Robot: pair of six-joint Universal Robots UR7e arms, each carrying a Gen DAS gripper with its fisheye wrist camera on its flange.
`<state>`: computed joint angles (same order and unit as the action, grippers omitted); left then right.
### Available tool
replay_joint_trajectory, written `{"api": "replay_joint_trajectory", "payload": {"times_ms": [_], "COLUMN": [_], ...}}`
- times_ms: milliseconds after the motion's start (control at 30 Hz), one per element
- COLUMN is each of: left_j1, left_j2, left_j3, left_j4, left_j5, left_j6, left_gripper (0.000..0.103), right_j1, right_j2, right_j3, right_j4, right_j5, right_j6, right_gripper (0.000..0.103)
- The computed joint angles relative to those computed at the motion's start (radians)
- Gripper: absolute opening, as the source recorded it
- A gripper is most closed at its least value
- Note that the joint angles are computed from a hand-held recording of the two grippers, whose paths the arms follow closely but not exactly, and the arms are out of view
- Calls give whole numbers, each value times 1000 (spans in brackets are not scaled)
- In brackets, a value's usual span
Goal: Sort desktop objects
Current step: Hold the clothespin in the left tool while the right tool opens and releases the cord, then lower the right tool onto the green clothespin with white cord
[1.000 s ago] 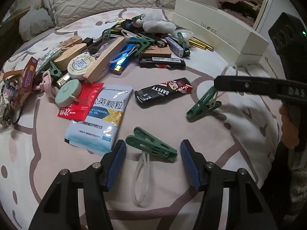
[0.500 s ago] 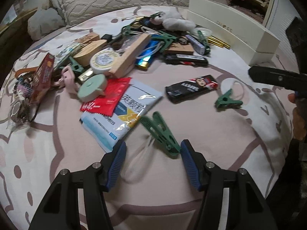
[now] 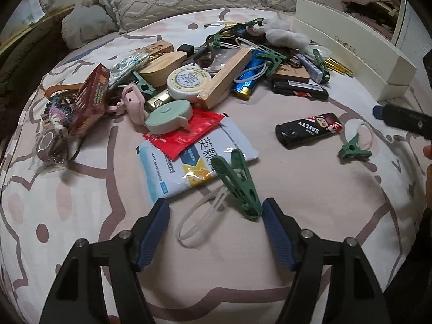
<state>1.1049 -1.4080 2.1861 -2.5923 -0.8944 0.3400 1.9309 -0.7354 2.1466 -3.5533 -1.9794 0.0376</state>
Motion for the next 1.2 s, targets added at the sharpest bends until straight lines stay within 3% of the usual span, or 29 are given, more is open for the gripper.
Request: {"api": "replay_joint_trajectory", "payload": {"times_ms": [333,500,533,600,733,833,1200], "left_j1": [-11,-1,3,7,9,21,-17], "left_j2": [14,27,32,39,44,27,-14], "left_j3": [17,8,5,1,-2,-17,28], "left_j4": [-64,-89,-101,-111,-109,-34,37], "left_j5": [-78,-107,-116,-123,-124,-196,-284], "left_j6": [27,20,20,22,38,32,104], "left_gripper": [71,71,69,49,38,24,21], "right_j1": [0,-7,-9,-12,-20,-26,-44], "right_j2": [2,-26,-32,-41,-57,-67,-81], "right_j3": [-33,-16,-11,-3,9,18,39], "right_j4": [199,219,213,200,185,171,118], "right_j5": [82,122,126,127,124,128,121], "right_j6": [-7,5,9,20,42,56,91], "right_gripper": [89,89,89,89,89,89,89]}}
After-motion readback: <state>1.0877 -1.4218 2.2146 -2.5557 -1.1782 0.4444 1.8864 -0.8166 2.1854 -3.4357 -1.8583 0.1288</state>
